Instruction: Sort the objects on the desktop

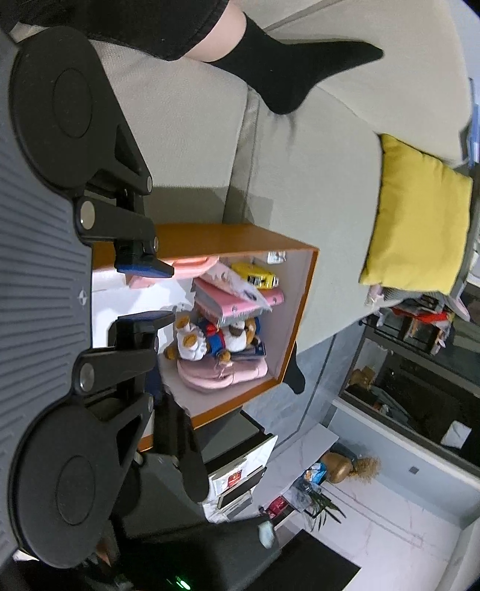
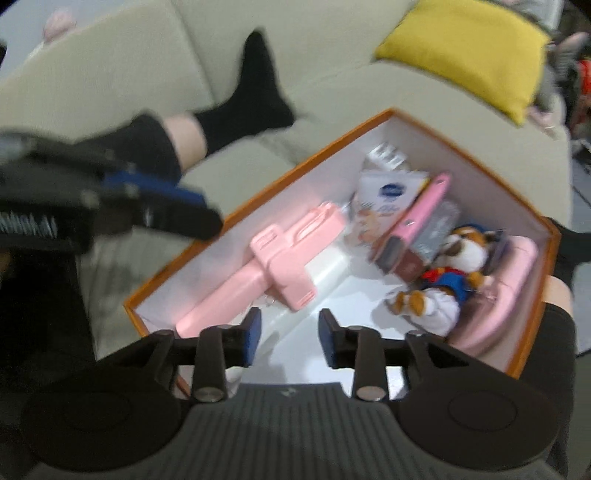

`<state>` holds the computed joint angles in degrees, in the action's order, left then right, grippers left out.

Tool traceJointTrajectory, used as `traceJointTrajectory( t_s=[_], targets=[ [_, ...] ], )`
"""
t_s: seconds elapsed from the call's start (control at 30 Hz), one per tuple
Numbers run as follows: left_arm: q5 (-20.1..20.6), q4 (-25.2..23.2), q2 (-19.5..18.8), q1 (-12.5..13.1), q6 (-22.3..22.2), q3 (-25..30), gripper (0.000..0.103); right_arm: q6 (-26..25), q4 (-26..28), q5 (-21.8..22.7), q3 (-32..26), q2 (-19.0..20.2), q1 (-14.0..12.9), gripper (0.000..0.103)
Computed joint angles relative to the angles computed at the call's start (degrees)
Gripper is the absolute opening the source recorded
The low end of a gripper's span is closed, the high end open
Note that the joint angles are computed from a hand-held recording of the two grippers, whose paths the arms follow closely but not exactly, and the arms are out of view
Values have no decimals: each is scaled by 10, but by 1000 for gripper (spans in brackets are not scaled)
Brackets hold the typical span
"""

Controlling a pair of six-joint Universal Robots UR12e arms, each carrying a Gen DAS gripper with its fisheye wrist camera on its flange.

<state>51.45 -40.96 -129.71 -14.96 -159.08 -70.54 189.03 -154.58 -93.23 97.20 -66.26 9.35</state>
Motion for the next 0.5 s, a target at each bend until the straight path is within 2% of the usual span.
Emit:
traceJointTrajectory(
  t_s=[0.03,0.17,0.23,0.3,0.33,0.4,0.47,0.5],
  targets=[
    [1,12,4,-1,2,-9,21,12,-20,-12,8,-4,3,46],
    [6,74,20,-3,-1,-43,29,57,-96,-64,39,-18,18,54],
    [6,110,27,-3,-4,-59,34,74,-141,-102,53,-23,29,60],
    [8,148,33,-3,-14,-74,45,80,-177,-146,61,-22,41,67],
    [10,172,34,-4,-22,-81,59,80,-195,-171,64,-20,48,71],
    [13,234,36,-5,-41,-98,65,86,-221,-202,67,-17,58,77],
    [25,279,37,-6,-54,-109,80,103,-250,-225,73,-14,65,84],
    [31,295,37,-7,-62,-113,82,112,-262,-234,76,-13,68,87]
  ],
)
